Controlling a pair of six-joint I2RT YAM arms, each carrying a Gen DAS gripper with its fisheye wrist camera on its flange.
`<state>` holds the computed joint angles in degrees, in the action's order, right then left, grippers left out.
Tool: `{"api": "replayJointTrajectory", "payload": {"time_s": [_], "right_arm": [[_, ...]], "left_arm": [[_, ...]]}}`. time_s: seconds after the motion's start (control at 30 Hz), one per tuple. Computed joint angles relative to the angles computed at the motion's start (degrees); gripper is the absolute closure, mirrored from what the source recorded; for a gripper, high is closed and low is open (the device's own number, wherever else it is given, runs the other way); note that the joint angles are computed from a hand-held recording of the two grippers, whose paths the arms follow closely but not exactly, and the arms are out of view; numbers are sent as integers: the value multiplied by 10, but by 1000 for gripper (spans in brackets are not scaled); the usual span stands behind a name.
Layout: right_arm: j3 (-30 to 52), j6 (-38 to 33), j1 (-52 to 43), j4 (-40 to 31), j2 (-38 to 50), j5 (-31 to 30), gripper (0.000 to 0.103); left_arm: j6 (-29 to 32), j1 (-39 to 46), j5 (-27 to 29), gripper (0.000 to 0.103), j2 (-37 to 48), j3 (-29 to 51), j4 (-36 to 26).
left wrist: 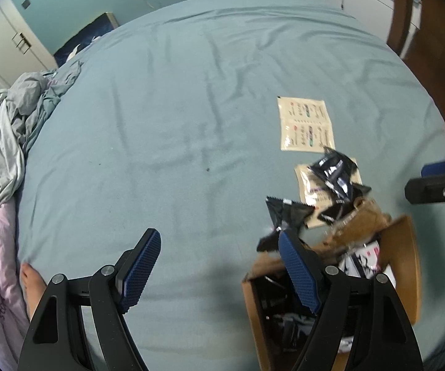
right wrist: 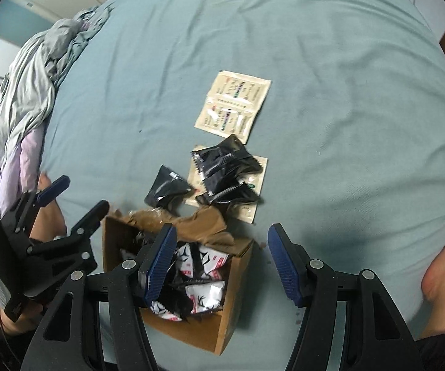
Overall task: Organize snacks
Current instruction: 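Move both open grippers back over the snack pile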
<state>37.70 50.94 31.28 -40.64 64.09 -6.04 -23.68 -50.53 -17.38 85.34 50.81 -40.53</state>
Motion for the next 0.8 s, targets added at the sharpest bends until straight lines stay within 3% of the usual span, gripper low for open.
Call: {"api": "replayJointTrajectory", "payload": {"time_s": [0.37,0.8], "right_arm": [[-1,-46,-64,46,79,-36,42],[15,-79,-98,123,168,-50,42]], "left_arm": [[15,52,30,24,58,7,41],[10,97,121,24,148,49,60]]}}
